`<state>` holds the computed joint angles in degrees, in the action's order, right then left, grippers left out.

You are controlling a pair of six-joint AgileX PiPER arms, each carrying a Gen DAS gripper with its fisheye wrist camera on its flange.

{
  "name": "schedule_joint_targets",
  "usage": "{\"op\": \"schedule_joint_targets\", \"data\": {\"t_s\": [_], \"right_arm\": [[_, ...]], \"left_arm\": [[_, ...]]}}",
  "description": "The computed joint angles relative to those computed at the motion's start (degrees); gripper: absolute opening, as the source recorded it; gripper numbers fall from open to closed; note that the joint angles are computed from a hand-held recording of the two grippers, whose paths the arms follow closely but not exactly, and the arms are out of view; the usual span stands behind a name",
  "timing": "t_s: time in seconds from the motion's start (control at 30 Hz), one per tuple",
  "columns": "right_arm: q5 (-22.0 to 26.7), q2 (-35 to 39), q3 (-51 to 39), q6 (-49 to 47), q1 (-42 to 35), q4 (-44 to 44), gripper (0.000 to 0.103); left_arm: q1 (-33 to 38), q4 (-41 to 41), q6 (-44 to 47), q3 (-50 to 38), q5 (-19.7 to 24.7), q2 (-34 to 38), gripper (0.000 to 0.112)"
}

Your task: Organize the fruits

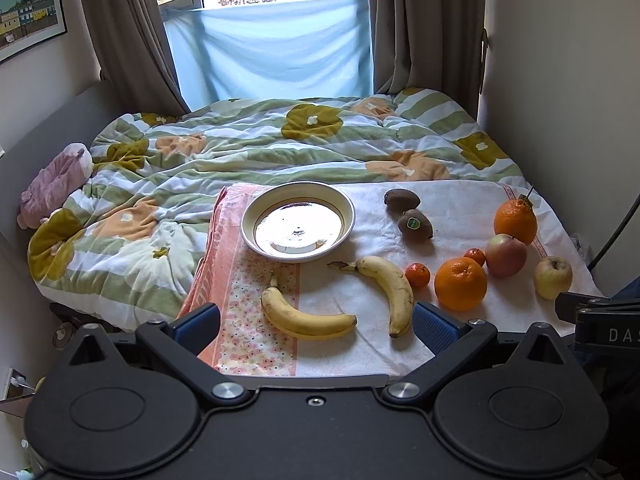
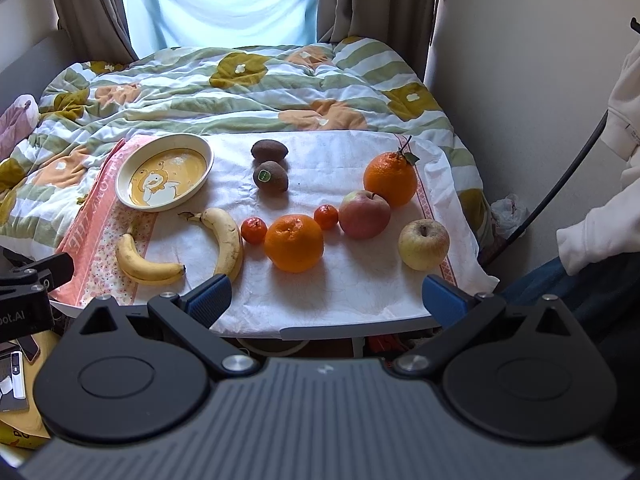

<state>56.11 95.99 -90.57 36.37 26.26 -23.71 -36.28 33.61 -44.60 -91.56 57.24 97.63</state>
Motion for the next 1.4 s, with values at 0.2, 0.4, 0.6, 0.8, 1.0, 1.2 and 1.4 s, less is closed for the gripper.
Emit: {"op": "schedule_joint_targets", "data": {"t_s": [0.2,0.4,0.6,0.8,1.0,1.2,1.4], "right_arm": [[-0.2,0.0,0.2,-0.2,-0.1,0.0,0.103],[-0.1,1.4,-1.4,-1.8,-1.6,0.9,0.103],[-3.0,1.2,1.8,-0.1,-5.2,0.3,0.103],[-7.5,2.2,5.7,-0.5,-10.4,-0.6,0.103],[-16.2,7.0,6.6,-4.8,-15.9,0.3,0.103],[-23.8,14.7,4.4,-12.3,-20.0,3.8,0.103],[-26.5,23.0,-1.0,-19.5,-22.5,8.2,0.103]], "left_arm": [[0.0,0.1,0.0,0.1,-0.2,0.0,0.103],[1.8,-3.6,3.8,-1.1,-3.4,1.5,0.103],[4.0,-11.6,12.9,-3.2,-9.2,5.0,0.103],[3.2,-15.7,20.4,-8.9,-12.8,13.1,0.103],[2.2,-19.5,28.7,-18.1,-16.0,23.8,0.103],[1.5,-21.4,35.9,-31.3,-15.8,36.7,0.103],[1.3,-21.1,40.1,-50.9,-10.0,50.6,0.100]]}}
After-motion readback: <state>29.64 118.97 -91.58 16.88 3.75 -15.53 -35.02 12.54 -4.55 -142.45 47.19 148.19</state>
